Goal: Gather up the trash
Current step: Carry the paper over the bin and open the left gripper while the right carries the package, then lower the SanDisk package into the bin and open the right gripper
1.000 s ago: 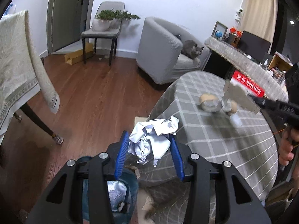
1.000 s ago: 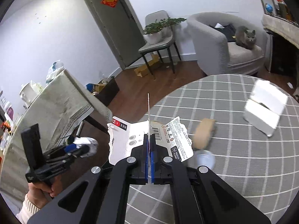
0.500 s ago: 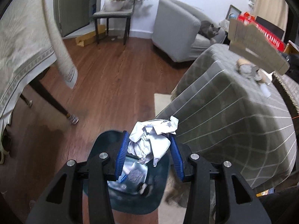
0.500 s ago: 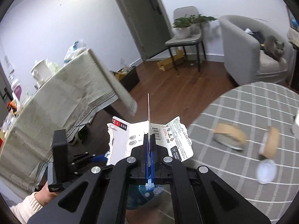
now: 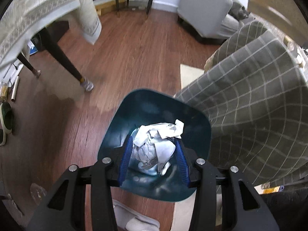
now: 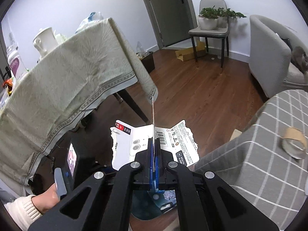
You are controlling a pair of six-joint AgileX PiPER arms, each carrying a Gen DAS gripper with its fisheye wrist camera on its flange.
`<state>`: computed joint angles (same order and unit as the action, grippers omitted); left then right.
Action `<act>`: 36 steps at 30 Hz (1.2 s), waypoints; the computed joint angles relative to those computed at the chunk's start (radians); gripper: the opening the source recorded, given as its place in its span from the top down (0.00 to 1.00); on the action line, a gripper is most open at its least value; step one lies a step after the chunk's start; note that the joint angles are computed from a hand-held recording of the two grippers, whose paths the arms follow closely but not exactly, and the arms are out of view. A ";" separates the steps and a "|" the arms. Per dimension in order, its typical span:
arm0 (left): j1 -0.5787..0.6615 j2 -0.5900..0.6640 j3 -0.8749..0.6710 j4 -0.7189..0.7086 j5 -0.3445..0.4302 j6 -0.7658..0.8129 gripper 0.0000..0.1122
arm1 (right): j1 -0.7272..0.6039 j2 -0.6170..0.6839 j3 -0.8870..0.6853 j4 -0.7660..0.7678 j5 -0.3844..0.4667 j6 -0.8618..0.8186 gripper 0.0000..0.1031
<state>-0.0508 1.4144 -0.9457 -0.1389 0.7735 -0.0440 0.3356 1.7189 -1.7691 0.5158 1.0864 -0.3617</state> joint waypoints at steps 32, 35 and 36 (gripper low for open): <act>0.209 -0.184 0.012 -0.095 0.084 0.137 0.41 | 0.227 0.199 0.039 -0.250 -0.115 0.183 0.99; 0.225 -0.209 -0.002 -0.106 0.093 0.142 0.42 | 0.243 0.216 0.054 -0.270 -0.124 0.194 0.99; 0.229 -0.219 -0.009 -0.107 0.096 0.143 0.42 | 0.248 0.221 0.061 -0.274 -0.128 0.195 0.99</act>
<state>0.1786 1.1959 -0.9542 -0.2462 0.8700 0.0990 0.5834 1.9397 -1.7084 0.2416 0.9581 -0.1662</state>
